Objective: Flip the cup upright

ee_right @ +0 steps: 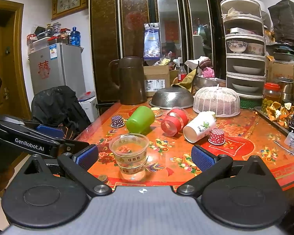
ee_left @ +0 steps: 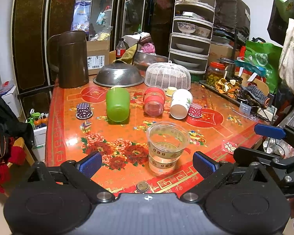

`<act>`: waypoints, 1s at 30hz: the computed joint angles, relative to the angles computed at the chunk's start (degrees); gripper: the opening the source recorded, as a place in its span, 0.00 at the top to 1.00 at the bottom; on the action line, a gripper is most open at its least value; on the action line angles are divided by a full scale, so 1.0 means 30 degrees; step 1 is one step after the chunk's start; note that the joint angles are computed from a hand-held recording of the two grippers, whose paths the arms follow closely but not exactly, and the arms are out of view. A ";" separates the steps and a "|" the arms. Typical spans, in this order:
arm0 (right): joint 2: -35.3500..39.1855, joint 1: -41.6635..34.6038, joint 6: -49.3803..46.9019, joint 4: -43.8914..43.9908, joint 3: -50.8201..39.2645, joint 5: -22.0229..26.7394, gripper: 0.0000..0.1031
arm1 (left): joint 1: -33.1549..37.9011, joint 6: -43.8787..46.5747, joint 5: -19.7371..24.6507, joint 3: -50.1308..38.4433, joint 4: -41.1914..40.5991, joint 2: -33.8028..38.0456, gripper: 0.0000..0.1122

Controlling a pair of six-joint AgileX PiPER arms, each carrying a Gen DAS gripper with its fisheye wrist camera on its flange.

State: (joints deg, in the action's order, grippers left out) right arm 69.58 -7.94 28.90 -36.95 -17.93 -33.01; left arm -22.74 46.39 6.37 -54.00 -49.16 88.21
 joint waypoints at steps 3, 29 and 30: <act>0.0027 -0.0035 0.0059 -0.0091 -0.0032 -0.0024 0.01 | -0.0018 -0.0313 -0.0022 -0.0019 0.0295 0.0022 0.11; 0.0134 -0.0082 0.0255 -0.0426 -0.0111 -0.0071 0.01 | -0.0038 -0.2077 -0.0078 -0.0140 0.2103 0.0179 0.11; 0.0136 -0.0086 0.0259 -0.0437 -0.0100 -0.0101 0.01 | -0.0052 -0.2215 -0.0136 -0.0134 0.2248 0.0191 0.11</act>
State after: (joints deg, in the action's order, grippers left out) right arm 69.99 -8.20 29.68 -38.26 -18.23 -33.32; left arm -22.90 39.75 5.97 -54.40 -42.41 88.79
